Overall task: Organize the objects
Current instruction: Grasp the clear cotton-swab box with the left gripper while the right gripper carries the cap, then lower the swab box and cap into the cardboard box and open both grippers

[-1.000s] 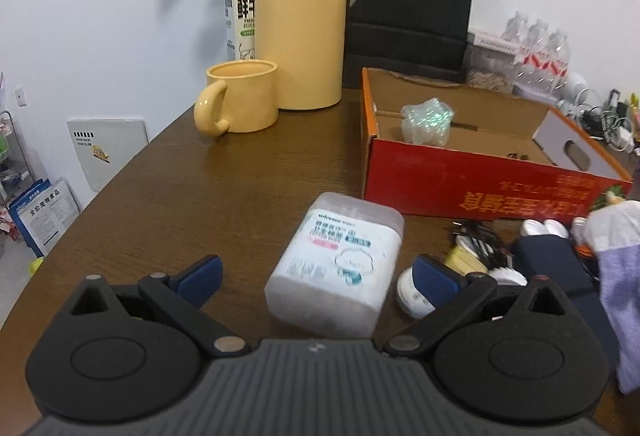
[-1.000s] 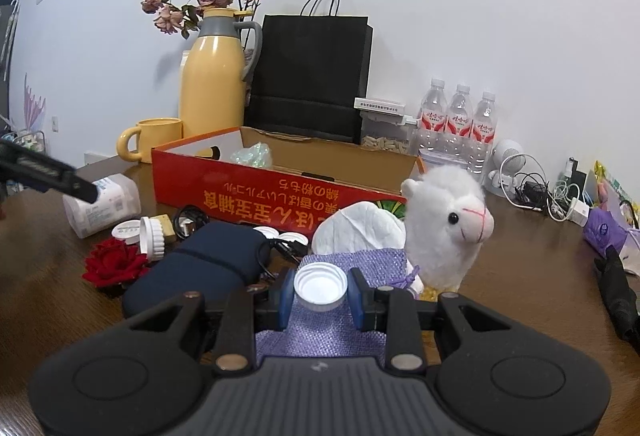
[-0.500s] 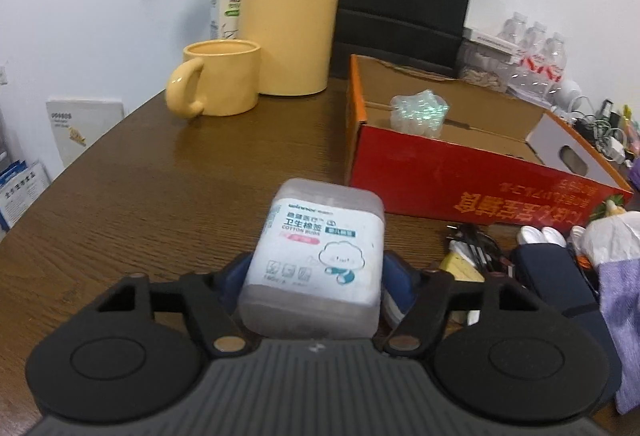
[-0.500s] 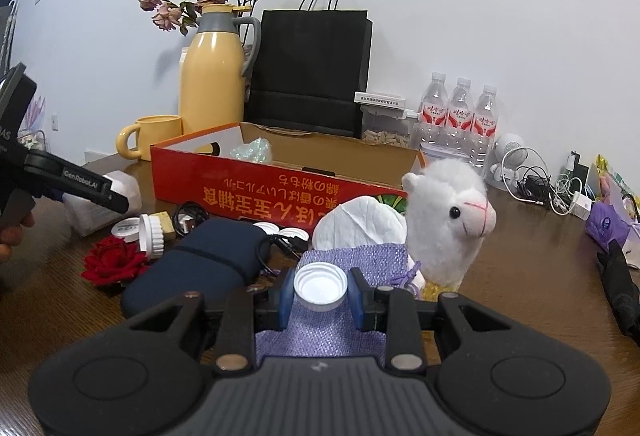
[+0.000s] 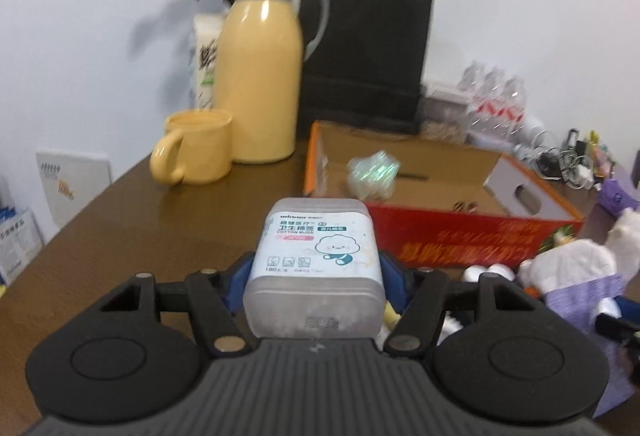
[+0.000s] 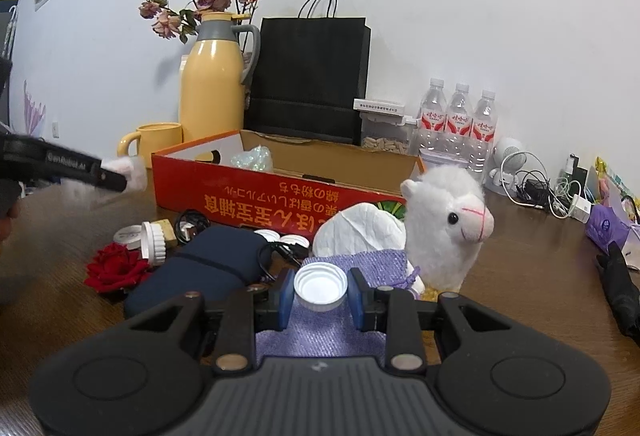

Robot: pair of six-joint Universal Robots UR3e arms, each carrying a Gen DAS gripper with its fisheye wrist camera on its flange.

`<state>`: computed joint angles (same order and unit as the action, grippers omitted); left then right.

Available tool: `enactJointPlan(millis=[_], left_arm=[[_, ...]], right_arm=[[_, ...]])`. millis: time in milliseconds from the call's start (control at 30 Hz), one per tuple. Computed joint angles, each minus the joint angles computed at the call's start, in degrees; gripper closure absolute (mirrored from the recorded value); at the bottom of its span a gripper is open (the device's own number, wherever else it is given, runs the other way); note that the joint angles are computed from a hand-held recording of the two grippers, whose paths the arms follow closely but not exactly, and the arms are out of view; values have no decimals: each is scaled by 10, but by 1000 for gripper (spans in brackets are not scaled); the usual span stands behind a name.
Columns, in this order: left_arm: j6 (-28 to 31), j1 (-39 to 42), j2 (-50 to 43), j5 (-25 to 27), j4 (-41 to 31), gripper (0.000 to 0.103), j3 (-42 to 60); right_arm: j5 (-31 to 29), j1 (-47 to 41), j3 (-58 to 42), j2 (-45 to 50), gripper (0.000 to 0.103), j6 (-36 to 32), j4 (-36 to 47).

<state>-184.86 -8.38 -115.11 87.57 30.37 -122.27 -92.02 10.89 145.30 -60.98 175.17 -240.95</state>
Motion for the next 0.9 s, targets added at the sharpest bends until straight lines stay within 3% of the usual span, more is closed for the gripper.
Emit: enactJointPlan(millis=[200,433,600,767,900], left_arm=[[4,-31,3,6,-17,38,52],[-26,-73,-51,36,-74,38,189],[-37,-93,-112,64,-127,38,312],[-44,-103,-185,82,-199,38,442],[-47,-109,-254,110,-268,38,556]], right_arm=[[30,-5,-39,-42,76,1,55],[9,19,-207,-40,76,26,188],[-52,41,-396,19,76,69,334],[-85,30,-540,96,76,123,423],[-110,24,-596,143,76,143,451]])
